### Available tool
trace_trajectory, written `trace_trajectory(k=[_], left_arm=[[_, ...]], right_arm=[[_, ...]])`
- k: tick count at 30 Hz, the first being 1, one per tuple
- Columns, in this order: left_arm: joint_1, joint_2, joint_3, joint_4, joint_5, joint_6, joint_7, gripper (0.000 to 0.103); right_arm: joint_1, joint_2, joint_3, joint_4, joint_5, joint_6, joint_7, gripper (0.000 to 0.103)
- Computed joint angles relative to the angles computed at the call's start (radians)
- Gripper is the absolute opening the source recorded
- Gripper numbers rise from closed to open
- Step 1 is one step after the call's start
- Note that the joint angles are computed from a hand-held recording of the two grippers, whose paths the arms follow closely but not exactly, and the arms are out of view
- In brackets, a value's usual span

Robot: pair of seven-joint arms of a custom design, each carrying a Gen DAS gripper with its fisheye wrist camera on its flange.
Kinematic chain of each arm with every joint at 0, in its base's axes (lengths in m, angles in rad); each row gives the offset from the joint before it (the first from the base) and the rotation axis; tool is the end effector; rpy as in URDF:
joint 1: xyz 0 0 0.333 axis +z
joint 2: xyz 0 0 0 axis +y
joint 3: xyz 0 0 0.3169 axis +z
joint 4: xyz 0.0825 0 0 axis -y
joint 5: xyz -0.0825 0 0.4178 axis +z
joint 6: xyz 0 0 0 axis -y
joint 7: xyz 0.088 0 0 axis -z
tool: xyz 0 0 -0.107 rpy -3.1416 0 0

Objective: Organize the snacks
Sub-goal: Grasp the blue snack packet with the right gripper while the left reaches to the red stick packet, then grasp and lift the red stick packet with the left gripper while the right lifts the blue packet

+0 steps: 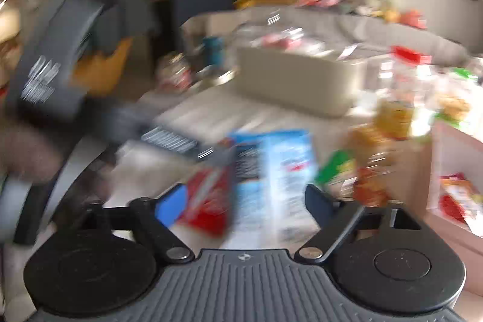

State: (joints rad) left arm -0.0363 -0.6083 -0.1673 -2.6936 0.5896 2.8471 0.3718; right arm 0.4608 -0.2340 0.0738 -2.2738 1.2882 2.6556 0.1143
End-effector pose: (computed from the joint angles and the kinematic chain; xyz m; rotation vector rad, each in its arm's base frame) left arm 0.4111 -0.1163 0.4757 -2.1216 1.2814 -0.8629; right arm 0.4786 0.2542 0.4908 -2.0418 0.6127 -0.2417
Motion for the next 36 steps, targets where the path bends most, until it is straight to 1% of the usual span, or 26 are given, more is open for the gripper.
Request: trace_trajectory(k=[2,4,5,7,8,9,11,13,14,15,17,18,20,22,23,24,25,26,27,28,29,30,32,33,35,36], left_arm=[[0.004,-0.009,-0.003,-0.004,-0.009,-0.023,-0.014,0.026],[0.0,-0.024,0.003,-0.015,-0.019,-0.048,-0.019,0.026],[-0.005,-0.032,0.011,-0.022,-0.027,-0.057,-0.017,0.026],[-0.012,-0.043,0.03,-0.037,-0.044,-0.056,-0.012,0.026],[-0.014,-0.044,0.042,-0.045,-0.053,-0.044,-0.009,0.026],[-0.012,-0.043,0.051,-0.052,-0.061,-0.03,-0.009,0.026],[-0.003,-0.028,0.063,-0.06,-0.076,0.005,-0.014,0.026],[-0.005,-0.002,0.084,-0.064,-0.1,0.049,-0.012,0.026],[0.008,0.013,0.08,-0.067,-0.101,0.086,-0.02,0.026],[0.036,0.026,0.058,-0.067,-0.088,0.12,-0.038,0.026],[0.072,0.05,0.027,-0.057,-0.064,0.153,-0.055,0.026],[0.069,0.062,0.032,-0.051,-0.06,0.163,-0.048,0.026],[0.026,0.079,0.078,-0.046,-0.085,0.181,-0.019,0.023],[-0.058,0.082,0.161,-0.046,-0.144,0.192,0.038,0.022],[-0.099,0.079,0.201,-0.053,-0.171,0.214,0.073,0.021],[-0.125,0.073,0.225,-0.062,-0.19,0.247,0.1,0.021],[-0.146,0.063,0.241,-0.069,-0.205,0.263,0.119,0.021],[-0.158,0.056,0.244,-0.068,-0.216,0.257,0.132,0.02],[-0.166,0.056,0.247,-0.068,-0.225,0.269,0.144,0.023],[-0.192,0.057,0.267,-0.068,-0.238,0.278,0.162,0.026],[-0.201,0.061,0.269,-0.064,-0.25,0.276,0.169,0.027],[-0.187,0.066,0.25,-0.058,-0.253,0.271,0.166,0.027],[-0.181,0.079,0.238,-0.047,-0.263,0.255,0.171,0.027],[-0.191,0.088,0.246,-0.04,-0.277,0.24,0.176,0.033],[-0.185,0.101,0.238,-0.046,-0.298,0.259,0.167,0.037],[-0.173,0.105,0.225,-0.051,-0.301,0.278,0.158,0.037]], right_arm=[[-0.023,0.071,-0.002,0.072,-0.108,-0.081,0.118,0.09],[-0.035,0.137,0.009,0.132,-0.174,-0.117,0.185,0.09],[-0.036,0.163,0.021,0.15,-0.201,-0.104,0.206,0.09],[-0.031,0.187,0.046,0.157,-0.239,-0.037,0.223,0.09],[-0.027,0.185,0.055,0.147,-0.253,-0.003,0.237,0.087],[-0.026,0.181,0.063,0.135,-0.292,0.031,0.288,0.084],[-0.02,0.17,0.077,0.1,-0.361,0.137,0.386,0.081],[-0.018,0.14,0.07,0.057,-0.363,0.159,0.41,0.08],[-0.017,0.126,0.067,0.033,-0.369,0.165,0.426,0.08],[-0.012,0.113,0.062,0.012,-0.352,0.175,0.419,0.08],[0.011,0.102,0.047,-0.01,-0.253,0.207,0.328,0.08],[0.016,0.102,0.044,-0.013,-0.232,0.211,0.311,0.08],[0.019,0.104,0.044,-0.013,-0.222,0.219,0.307,0.08],[0.02,0.098,0.038,-0.013,-0.205,0.193,0.292,0.08],[0.02,0.091,0.035,-0.017,-0.195,0.181,0.28,0.08],[0.021,0.083,0.032,-0.024,-0.184,0.172,0.267,0.08],[0.022,0.081,0.032,-0.025,-0.175,0.167,0.257,0.08],[0.023,0.077,0.033,-0.029,-0.169,0.168,0.252,0.08],[0.025,0.073,0.033,-0.033,-0.159,0.17,0.242,0.08],[0.026,0.066,0.033,-0.039,-0.153,0.17,0.233,0.08],[0.028,0.064,0.032,-0.042,-0.144,0.17,0.224,0.08],[0.028,0.063,0.03,-0.042,-0.138,0.167,0.222,0.081],[0.026,0.061,0.027,-0.042,-0.128,0.158,0.217,0.081],[0.026,0.06,0.027,-0.044,-0.127,0.156,0.216,0.081],[0.026,0.057,0.032,-0.049,-0.129,0.172,0.22,0.081],[0.026,0.056,0.033,-0.051,-0.126,0.18,0.224,0.081]])
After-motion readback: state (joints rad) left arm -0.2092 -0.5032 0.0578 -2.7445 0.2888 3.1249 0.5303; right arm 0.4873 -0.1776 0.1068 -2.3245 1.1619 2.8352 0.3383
